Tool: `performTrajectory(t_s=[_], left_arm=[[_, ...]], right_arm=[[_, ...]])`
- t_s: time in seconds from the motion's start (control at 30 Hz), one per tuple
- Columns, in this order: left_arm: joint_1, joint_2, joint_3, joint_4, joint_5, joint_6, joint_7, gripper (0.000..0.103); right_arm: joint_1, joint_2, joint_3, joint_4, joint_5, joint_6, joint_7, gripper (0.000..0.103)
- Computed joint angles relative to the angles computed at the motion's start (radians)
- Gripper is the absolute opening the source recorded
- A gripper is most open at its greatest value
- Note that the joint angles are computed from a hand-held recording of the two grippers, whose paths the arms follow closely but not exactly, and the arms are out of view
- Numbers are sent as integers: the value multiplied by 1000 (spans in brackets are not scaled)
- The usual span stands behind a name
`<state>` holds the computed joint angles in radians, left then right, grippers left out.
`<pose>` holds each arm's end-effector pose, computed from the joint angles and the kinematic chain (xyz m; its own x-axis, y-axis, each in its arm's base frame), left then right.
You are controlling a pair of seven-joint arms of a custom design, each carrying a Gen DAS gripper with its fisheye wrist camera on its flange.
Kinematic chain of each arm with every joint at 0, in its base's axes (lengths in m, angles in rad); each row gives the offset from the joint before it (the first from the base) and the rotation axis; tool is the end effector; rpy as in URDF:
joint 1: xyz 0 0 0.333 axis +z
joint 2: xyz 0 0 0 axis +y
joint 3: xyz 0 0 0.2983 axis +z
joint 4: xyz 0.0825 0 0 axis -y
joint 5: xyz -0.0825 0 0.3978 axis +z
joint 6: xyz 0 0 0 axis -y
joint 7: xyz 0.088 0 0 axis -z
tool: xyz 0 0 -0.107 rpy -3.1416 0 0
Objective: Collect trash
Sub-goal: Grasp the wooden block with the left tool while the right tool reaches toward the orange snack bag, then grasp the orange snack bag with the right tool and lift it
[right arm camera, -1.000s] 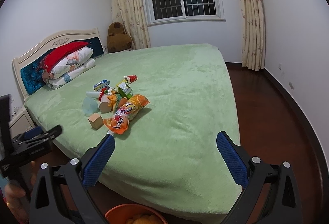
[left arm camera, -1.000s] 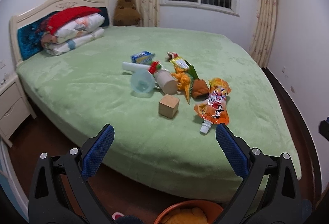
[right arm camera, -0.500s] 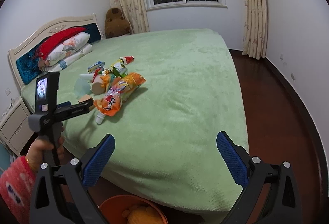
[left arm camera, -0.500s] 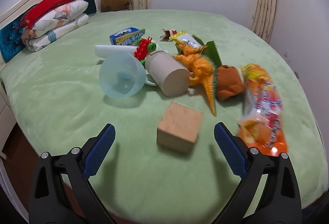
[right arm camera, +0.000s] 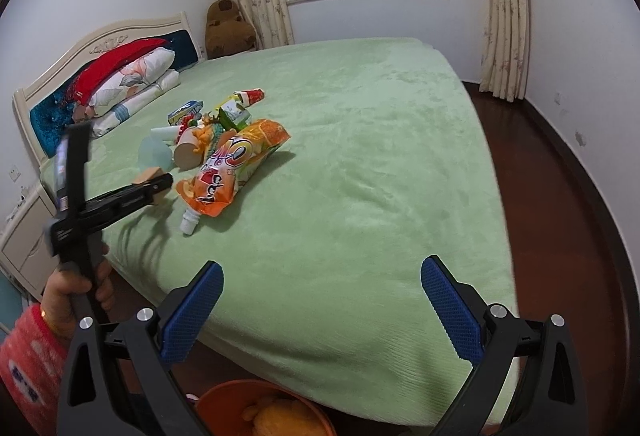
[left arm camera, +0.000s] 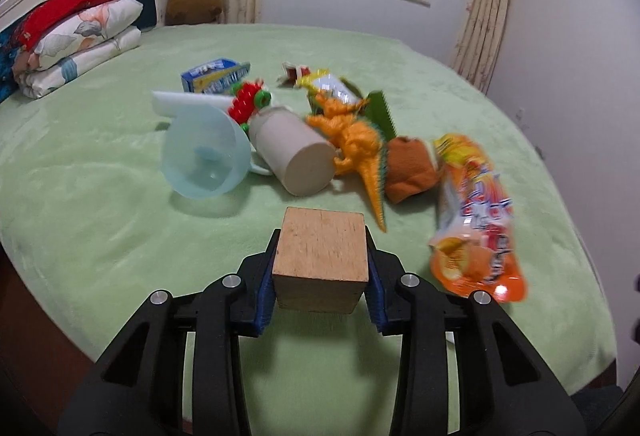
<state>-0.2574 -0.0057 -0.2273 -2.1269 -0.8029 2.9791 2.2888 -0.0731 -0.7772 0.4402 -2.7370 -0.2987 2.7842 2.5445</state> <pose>0.5456 -0.2310 0.4725 -0.4997 -0.8561 0.1318 -0.5856 0.2218 -0.7796 0.3675 0.1586 0.4880 -0.2796 -0.9482 -0.1506 -0.5865 0.2929 -0.7552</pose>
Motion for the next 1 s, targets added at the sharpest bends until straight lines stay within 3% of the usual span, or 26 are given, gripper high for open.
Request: performTrajectory(t_s=[0.1, 0.27, 0.37, 0.47, 0.53, 0.6, 0.63, 0.7, 0.77, 0.93, 1.0], left_arm=[[-14, -77, 22, -49, -78, -6, 62, 36], [-89, -243, 106, -178, -149, -2, 135, 36], [-117, -336, 132, -260, -116, 10, 117, 36], [-148, -403, 161, -327, -86, 21, 95, 36], [-180, -432, 192, -359, -74, 27, 88, 36], [-188, -454, 202, -387, -40, 31, 59, 36], [-200, -465, 217, -399, -31, 32, 55, 36], [-231, -477, 250, -415, -19, 38, 53, 36], [-236, -476, 259, -421, 17, 37, 26, 36], [-277, -484, 306, -435, 68, 34, -33, 36], [-300, -493, 328, -443, 85, 38, -48, 36]], right_arm=[[-30, 70, 6, 40, -10, 50, -1, 97], [-88, 223, 28, 150, -35, 143, -1, 97], [-125, 343, 42, 241, -51, 198, 10, 97], [-189, 481, 90, 369, -126, 170, 74, 97], [-167, 580, 68, 447, -128, 137, 77, 96], [-125, 664, 25, 511, -71, 113, 52, 86], [-101, 698, 2, 534, -16, 105, 27, 76], [-54, 732, -39, 546, 119, 130, -61, 69], [-17, 749, -68, 551, 213, 147, -133, 55], [55, 720, -127, 524, 269, 159, -179, 44], [72, 689, -146, 499, 227, 167, -147, 43]])
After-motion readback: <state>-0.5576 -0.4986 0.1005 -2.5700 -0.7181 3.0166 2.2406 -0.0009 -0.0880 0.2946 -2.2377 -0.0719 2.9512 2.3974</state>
